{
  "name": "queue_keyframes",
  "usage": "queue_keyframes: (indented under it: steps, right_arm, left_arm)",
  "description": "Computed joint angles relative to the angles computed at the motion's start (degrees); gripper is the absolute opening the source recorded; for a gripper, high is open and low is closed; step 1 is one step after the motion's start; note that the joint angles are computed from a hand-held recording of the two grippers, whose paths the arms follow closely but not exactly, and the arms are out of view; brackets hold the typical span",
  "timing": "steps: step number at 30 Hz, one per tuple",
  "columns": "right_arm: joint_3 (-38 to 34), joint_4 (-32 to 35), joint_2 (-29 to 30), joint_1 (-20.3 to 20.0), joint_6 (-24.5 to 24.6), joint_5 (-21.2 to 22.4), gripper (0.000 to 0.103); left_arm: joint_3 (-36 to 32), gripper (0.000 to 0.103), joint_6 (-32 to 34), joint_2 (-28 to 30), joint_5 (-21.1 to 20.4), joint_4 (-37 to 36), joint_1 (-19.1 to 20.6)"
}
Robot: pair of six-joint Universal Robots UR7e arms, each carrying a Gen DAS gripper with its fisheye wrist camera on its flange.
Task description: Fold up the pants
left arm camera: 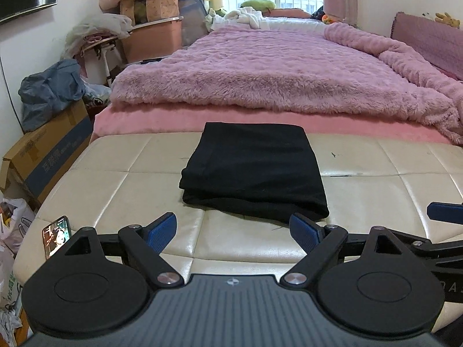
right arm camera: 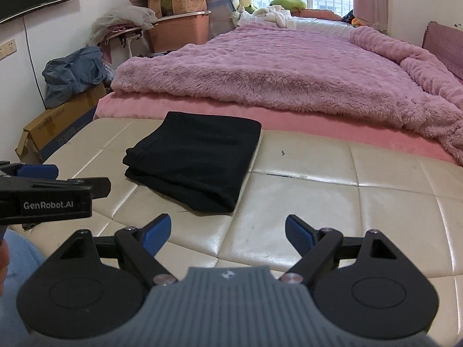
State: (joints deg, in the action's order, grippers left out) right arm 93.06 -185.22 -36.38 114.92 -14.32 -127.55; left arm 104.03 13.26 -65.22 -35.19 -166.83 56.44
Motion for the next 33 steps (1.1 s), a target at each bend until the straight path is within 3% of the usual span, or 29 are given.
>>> queue_keyframes:
  steps: [33]
  right_arm:
    - [0.1, -0.1, -0.4, 0.0, 1.6, 0.4, 0.082]
  left_arm:
    - [-0.2, 0.102, 0.5, -0.3, -0.4, 0.0, -0.6]
